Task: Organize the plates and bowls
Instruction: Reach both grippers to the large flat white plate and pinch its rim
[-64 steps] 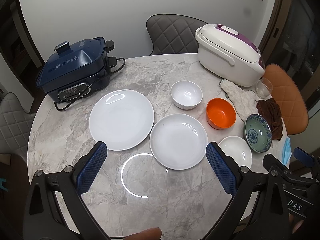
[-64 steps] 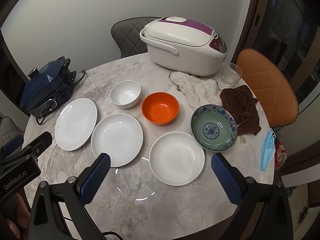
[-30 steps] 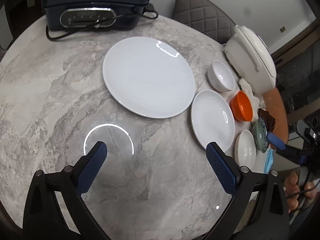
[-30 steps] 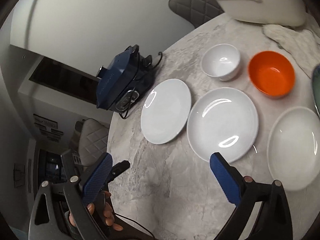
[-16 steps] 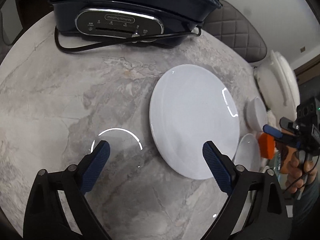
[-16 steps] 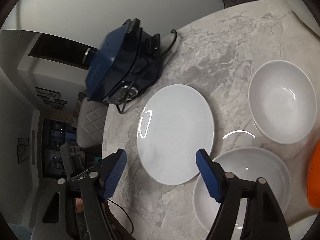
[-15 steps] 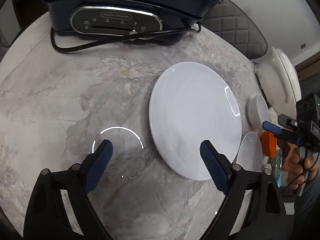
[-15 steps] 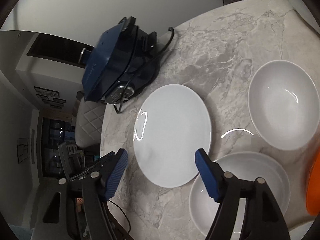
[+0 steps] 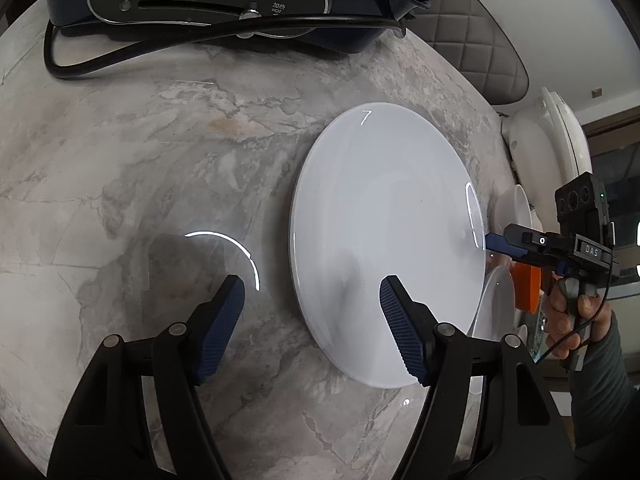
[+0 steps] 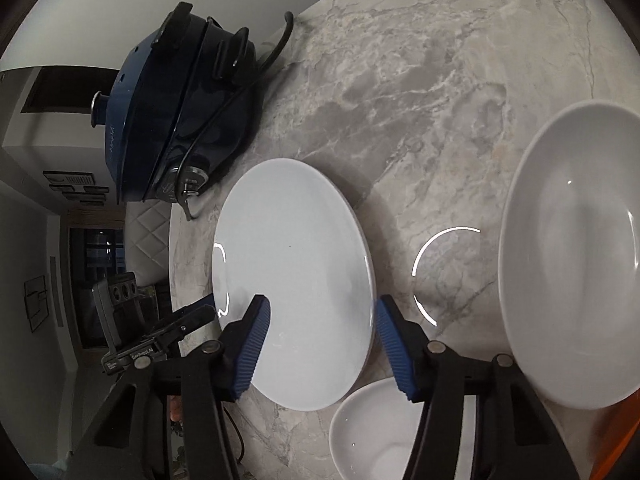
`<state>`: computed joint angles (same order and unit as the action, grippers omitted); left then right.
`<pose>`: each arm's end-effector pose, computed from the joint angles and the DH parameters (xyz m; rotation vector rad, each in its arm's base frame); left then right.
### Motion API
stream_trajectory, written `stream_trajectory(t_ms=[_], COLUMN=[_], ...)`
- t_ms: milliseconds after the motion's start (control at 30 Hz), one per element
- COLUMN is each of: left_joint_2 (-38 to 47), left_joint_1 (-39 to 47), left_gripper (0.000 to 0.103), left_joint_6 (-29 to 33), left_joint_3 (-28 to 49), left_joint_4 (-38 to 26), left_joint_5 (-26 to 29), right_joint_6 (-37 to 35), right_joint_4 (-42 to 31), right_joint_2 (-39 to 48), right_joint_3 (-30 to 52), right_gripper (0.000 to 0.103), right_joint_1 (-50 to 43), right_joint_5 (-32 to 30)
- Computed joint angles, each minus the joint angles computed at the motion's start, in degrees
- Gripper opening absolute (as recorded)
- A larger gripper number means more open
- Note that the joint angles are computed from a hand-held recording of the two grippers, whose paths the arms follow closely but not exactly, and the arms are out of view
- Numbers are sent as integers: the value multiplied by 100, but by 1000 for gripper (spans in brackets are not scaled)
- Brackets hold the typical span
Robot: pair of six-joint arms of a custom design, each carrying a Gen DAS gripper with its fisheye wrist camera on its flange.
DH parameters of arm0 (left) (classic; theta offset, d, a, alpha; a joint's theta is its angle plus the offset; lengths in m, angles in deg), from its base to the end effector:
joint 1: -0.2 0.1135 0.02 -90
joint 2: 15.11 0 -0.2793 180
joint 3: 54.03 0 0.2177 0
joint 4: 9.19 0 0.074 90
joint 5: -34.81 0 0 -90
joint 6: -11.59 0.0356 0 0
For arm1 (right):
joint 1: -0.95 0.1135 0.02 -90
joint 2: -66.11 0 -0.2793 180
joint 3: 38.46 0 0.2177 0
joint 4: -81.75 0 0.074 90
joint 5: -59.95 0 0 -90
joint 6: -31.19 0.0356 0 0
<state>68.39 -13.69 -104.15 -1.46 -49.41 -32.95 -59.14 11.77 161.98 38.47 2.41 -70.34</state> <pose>0.2003 -0.0634 0.1779 -0.2041 2.8782 -0.6955 0.2557 0.0295 0.2195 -0.0561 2.9386 1.0784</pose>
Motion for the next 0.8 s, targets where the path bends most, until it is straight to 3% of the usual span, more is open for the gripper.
stream_trajectory(t_ms=[300,500,633,800], left_joint_2=[683,831,1064,1140], left_joint_1=[331,565,675,653], left_gripper=[67,66,30,28], left_joint_6=[466,841,976,901], left_joint_3=[342,509,636,507], left_joint_4=[204,-40,-93,144], left_joint_5=[418,724,903,1167], right_joint_6=[407,543,548,506], right_joint_4=[414,665,688,555], right_joint_2=[173,292,338,469], right_joint_3=[-83,-162,-195,-97], right_gripper=[59,59,57,51], right_joint_1=[207,323,315,288], right_joint_5=[209,184,169,125])
